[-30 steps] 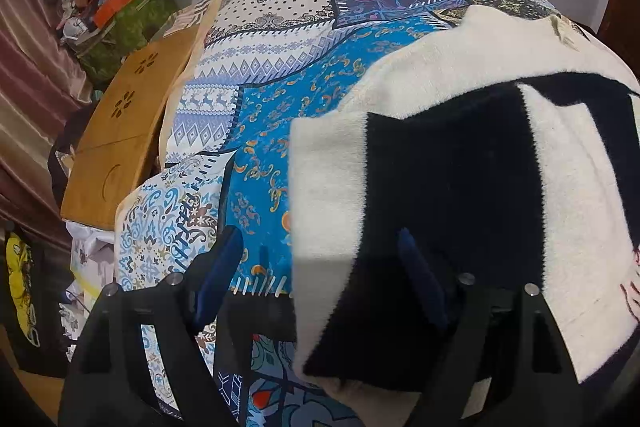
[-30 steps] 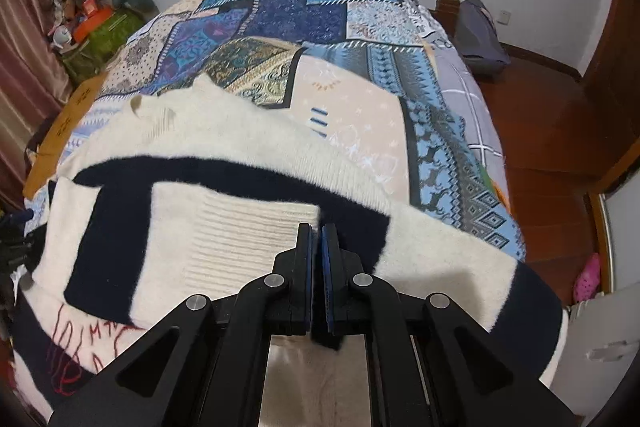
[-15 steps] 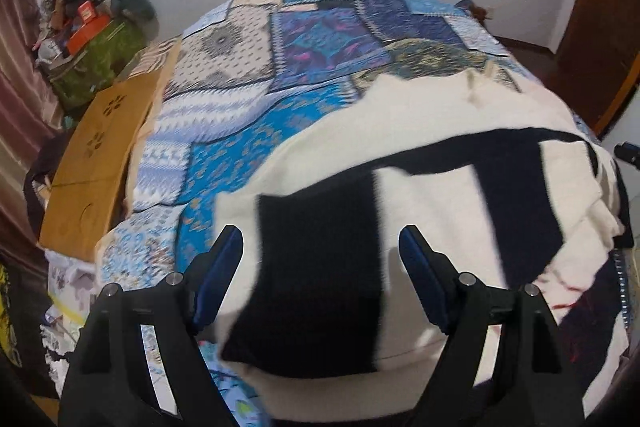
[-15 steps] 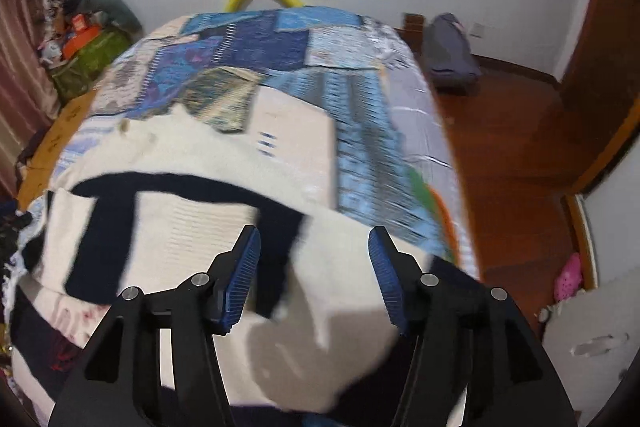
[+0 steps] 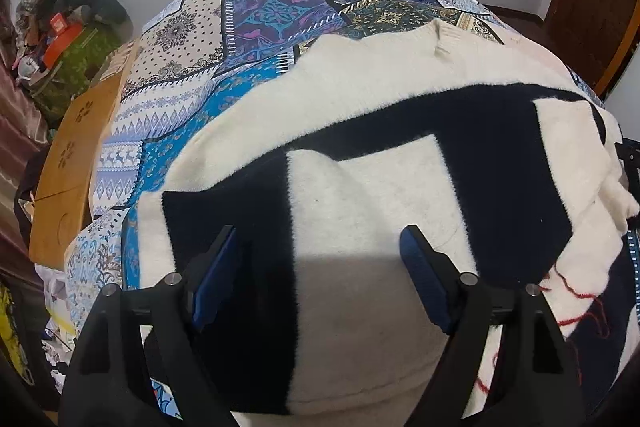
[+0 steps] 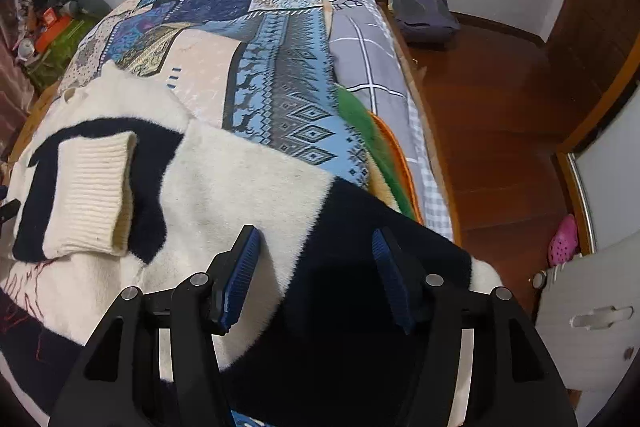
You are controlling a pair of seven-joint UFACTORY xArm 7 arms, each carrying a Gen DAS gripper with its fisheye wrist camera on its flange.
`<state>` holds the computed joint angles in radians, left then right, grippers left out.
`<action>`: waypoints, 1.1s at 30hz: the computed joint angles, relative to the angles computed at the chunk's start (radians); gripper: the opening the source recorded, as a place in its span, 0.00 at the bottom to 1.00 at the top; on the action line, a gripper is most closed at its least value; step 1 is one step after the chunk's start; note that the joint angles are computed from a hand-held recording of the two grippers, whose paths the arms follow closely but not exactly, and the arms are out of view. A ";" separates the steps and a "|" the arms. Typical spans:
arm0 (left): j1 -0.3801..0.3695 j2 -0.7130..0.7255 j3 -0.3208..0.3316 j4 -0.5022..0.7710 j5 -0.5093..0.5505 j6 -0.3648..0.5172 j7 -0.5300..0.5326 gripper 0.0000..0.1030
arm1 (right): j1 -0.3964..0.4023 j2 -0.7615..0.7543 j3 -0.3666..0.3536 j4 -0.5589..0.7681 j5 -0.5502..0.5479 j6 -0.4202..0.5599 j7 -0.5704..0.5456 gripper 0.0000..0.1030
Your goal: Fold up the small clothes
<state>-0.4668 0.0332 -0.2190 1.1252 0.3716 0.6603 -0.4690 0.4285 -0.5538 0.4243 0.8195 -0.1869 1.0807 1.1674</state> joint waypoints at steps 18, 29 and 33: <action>0.001 -0.025 -0.004 -0.026 0.003 -0.013 -0.009 0.79 | -0.011 -0.022 0.058 0.112 -0.054 0.007 0.007 0.04; 0.033 -0.155 -0.018 -0.117 -0.077 -0.061 0.072 0.79 | -0.017 0.363 0.153 0.461 -0.281 -0.103 0.026 0.03; 0.052 -0.192 -0.024 -0.140 -0.088 -0.061 0.083 0.79 | 0.049 0.551 0.146 0.581 -0.332 -0.144 0.013 0.02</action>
<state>-0.4151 -0.1589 -0.2431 0.9849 0.2831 0.5992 -0.3858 0.4774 -0.0027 0.5702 1.4008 -0.5191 0.9363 1.1809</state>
